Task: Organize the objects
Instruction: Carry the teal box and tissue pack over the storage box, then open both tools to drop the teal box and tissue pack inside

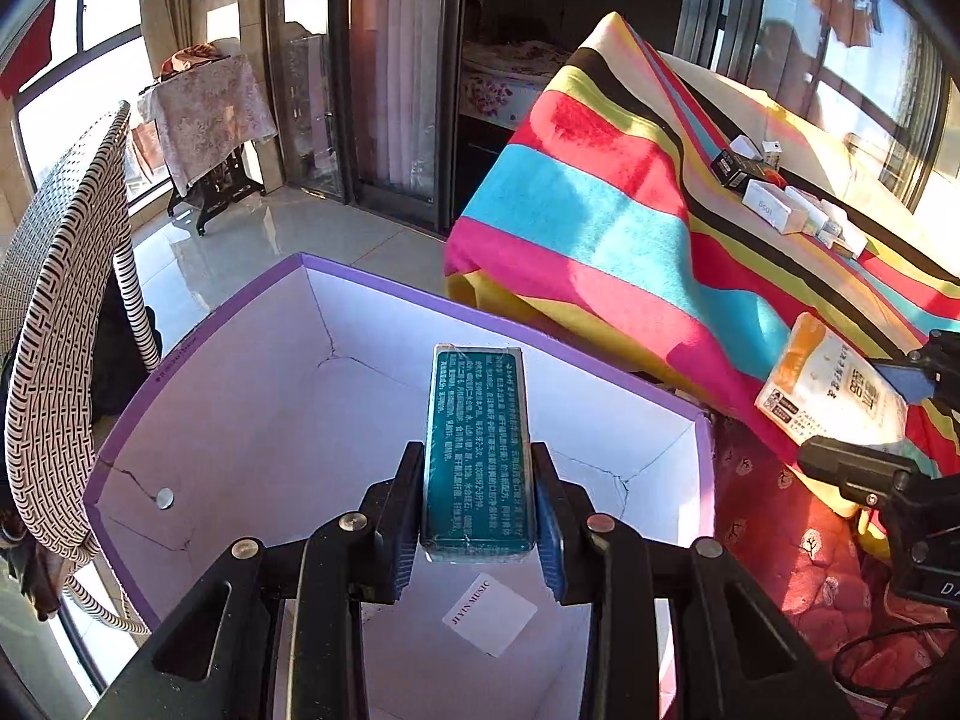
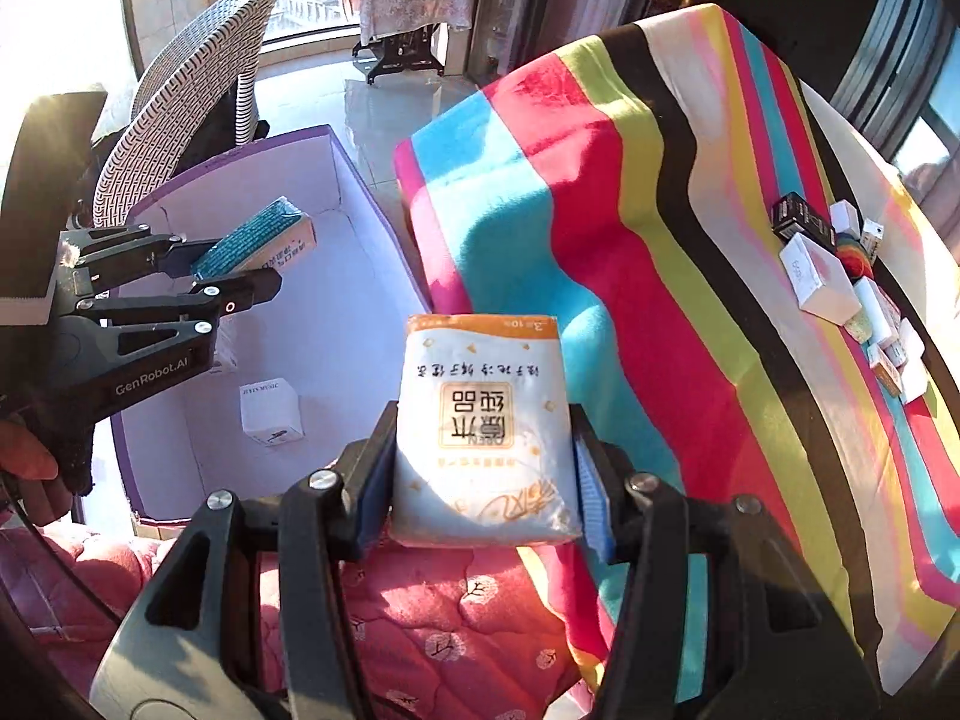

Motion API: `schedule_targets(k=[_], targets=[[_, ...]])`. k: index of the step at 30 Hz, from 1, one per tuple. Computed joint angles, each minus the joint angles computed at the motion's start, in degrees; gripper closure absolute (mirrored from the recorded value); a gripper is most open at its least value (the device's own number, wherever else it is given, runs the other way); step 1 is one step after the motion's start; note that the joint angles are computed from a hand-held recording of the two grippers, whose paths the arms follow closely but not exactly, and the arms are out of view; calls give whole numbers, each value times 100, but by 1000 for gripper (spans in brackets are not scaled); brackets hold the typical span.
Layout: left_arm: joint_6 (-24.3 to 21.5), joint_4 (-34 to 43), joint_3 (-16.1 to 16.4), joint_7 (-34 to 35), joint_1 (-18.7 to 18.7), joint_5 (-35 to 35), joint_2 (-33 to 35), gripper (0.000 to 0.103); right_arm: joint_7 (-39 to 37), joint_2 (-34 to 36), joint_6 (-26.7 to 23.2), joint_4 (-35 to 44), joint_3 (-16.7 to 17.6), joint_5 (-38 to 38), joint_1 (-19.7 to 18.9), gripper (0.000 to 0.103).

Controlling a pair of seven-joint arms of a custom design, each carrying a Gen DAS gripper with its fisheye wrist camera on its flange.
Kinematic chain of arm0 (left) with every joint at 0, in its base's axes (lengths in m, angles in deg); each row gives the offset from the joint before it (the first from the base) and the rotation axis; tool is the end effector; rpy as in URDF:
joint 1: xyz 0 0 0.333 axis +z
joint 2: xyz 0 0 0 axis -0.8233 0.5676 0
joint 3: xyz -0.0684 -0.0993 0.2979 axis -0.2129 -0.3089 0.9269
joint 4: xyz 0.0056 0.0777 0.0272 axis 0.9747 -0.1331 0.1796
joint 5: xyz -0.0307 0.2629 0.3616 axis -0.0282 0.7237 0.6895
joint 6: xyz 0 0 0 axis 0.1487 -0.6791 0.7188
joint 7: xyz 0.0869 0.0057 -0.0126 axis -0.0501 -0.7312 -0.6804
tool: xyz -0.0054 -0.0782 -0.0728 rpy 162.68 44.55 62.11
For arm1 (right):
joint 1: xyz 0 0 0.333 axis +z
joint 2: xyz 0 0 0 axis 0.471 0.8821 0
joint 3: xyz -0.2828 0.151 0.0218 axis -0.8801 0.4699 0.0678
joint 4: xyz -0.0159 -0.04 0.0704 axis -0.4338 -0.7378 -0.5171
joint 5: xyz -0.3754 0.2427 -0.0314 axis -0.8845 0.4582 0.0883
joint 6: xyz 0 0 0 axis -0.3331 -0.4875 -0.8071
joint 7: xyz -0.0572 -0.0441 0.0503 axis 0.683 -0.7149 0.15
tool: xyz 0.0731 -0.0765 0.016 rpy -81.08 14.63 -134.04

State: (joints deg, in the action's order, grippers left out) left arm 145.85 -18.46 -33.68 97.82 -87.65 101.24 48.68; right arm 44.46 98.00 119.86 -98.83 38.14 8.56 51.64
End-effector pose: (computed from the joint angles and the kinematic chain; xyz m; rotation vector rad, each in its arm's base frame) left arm 0.6354 -0.4698 0.4637 -1.8213 1.8877 -0.7327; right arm 0.6197 0.3594 0.4958 -2.3773 1.2523 -0.5617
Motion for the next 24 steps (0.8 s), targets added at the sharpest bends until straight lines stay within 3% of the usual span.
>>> schedule_targets(k=[10, 16, 18, 20, 24], targets=[[-454, -400, 63, -381, 172, 237, -291, 69, -1192, 581, -419, 703, 272, 411, 237, 47], [-664, -532, 10, -707, 297, 332, -411, 68, -1460, 666, -257, 762, 333, 726, 252, 47], [-804, -499, -12, -779, 320, 353, -413, 61, -1576, 612, -127, 685, 385, 1024, 167, 44], [-845, -487, -21, -941, 339, 371, -428, 33, -1500, 531, 37, 586, 334, 1071, 159, 34], [-542, -407, -62, -1270, 346, 482, -384, 25, -1000, 229, 461, 223, 122, 925, 97, 27]])
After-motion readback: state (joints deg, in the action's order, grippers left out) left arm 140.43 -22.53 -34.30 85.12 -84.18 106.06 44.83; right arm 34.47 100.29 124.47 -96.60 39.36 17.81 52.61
